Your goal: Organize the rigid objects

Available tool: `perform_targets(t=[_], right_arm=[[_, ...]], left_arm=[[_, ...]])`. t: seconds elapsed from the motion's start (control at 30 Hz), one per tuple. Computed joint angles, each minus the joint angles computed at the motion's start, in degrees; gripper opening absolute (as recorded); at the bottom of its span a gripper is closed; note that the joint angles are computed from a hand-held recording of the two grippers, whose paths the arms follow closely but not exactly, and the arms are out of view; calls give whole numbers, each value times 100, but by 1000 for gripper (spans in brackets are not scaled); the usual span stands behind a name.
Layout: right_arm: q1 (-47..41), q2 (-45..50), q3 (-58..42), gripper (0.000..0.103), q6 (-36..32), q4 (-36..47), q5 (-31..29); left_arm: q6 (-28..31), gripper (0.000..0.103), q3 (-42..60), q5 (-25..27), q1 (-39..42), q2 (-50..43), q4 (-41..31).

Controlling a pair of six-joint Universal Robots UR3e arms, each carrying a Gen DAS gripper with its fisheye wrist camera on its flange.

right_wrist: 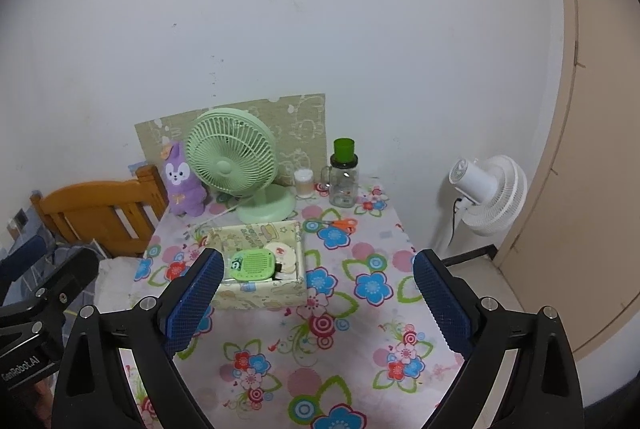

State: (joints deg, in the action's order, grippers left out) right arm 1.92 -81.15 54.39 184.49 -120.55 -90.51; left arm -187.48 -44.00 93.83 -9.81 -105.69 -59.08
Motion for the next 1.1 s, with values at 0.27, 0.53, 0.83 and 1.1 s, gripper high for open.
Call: perform_targets(t=[0.27,0.53,0.83,1.1], right_arm=[[16,-51,65,97,-10,-97,105],[43,-28,-29,98,-46,-46,136],[27,-92,35,98,-52,-34,155],[17,-142,23,98,-87,1,142]], left_arm=[[39,103,-80,263,-114,17,201],[-88,103,-58,251,-71,55,64],[-177,103,118,351,-141,-35,-81],[-238,103,213,403,-179,-89,-116]])
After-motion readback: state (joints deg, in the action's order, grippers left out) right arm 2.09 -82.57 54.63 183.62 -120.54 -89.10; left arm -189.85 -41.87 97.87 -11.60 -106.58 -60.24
